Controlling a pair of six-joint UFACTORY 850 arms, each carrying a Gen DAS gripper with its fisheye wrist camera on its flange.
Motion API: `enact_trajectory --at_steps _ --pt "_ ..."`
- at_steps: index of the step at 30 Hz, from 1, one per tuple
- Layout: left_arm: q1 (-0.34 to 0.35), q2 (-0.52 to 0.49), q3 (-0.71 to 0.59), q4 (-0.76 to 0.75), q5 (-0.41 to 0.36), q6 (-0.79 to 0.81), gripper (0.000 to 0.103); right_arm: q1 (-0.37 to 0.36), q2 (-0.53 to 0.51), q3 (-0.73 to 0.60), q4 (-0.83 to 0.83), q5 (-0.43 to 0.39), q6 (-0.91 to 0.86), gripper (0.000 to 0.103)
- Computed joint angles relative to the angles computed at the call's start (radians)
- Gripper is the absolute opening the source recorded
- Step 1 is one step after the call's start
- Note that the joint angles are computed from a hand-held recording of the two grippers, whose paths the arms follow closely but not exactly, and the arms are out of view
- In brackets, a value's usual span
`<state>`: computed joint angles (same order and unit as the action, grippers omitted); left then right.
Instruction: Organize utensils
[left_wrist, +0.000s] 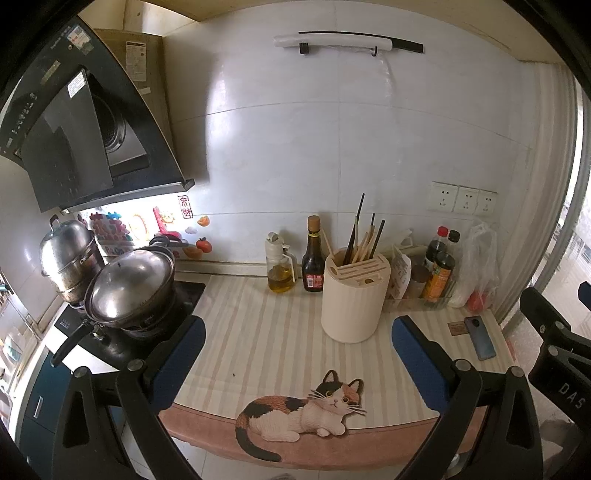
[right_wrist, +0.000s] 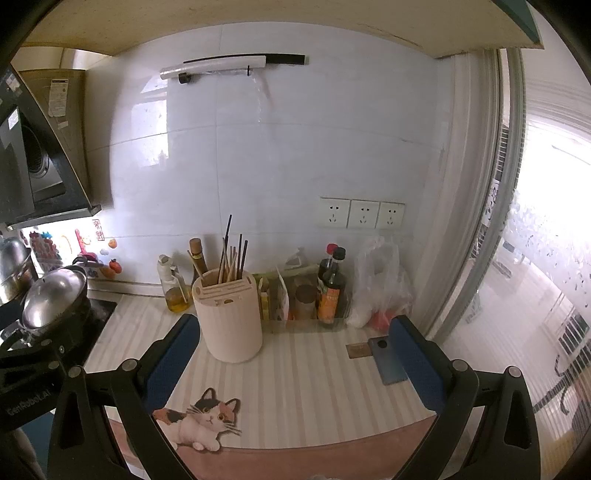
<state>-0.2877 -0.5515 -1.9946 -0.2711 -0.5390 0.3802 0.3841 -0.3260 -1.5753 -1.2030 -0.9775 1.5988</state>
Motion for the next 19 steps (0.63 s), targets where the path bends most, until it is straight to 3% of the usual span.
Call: enact_trajectory --at_steps 19 --pt "0.004 -0.016 -0.023 -0.010 0.006 -0.004 0.103 -0.005 -0.007 -0.013 0.002 0.008 -0.010 0.103"
